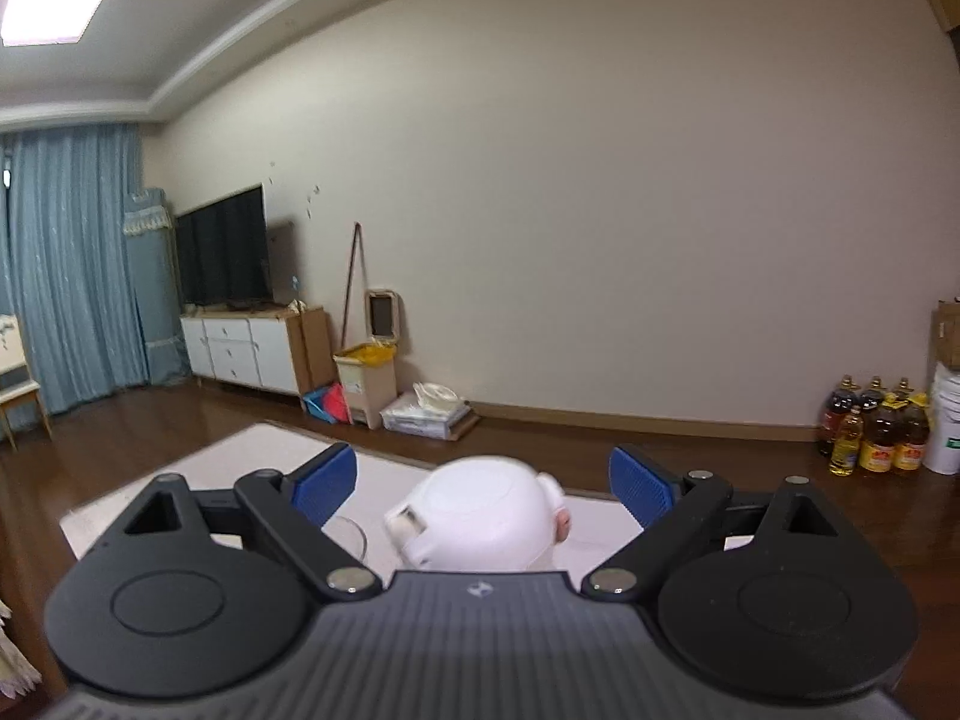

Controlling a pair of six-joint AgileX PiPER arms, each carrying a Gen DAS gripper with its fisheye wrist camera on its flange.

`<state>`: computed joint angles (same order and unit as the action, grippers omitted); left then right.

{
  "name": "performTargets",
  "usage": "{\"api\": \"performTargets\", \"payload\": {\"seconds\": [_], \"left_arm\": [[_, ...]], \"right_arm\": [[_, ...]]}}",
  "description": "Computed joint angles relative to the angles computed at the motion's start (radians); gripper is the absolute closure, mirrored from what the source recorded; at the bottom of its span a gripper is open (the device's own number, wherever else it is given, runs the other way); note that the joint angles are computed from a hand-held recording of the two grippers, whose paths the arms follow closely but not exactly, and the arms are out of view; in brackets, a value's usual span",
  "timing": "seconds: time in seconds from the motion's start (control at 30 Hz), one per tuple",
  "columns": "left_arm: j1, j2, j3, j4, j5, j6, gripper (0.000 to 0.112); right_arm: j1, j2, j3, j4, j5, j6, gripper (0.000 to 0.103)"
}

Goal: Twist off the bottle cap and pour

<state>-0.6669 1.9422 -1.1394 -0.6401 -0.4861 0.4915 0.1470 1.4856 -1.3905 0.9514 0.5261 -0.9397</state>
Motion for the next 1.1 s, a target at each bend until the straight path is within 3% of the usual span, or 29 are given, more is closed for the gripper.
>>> {"api": "performTargets", "payload": {"seconds": [0.13,0.27,0.47,0.63,0.8,0.97,1.1], "left_arm": [[0.000,0.020,0.030,0.036,-0.043,-0.049,0.040],[0.009,-0.030,0.156,0.109,-0.107,-0.131,0.040],[0.004,-0.045,0.157,0.082,-0.098,-0.109,0.040],[0.008,-0.049,0.165,0.093,-0.100,-0.120,0.040],[0.024,-0.068,0.185,0.131,-0.099,-0.151,0.040],[0.038,-0.091,0.208,0.165,-0.099,-0.164,0.040],[0.049,-0.110,0.226,0.191,-0.100,-0.180,0.040]], "right_arm": [[0.073,0.005,0.016,-0.154,-0.089,0.156,0.012],[0.097,0.009,0.030,-0.224,-0.125,0.222,0.017],[0.144,0.056,0.008,-0.339,-0.183,0.323,0.028],[0.137,0.072,-0.003,-0.259,-0.185,0.235,0.030],[0.046,0.089,-0.025,0.045,-0.050,-0.091,0.030],[-0.166,0.174,-0.108,0.310,0.318,-0.437,0.030],[-0.273,0.351,-0.343,0.340,0.617,-0.455,0.030]]}}
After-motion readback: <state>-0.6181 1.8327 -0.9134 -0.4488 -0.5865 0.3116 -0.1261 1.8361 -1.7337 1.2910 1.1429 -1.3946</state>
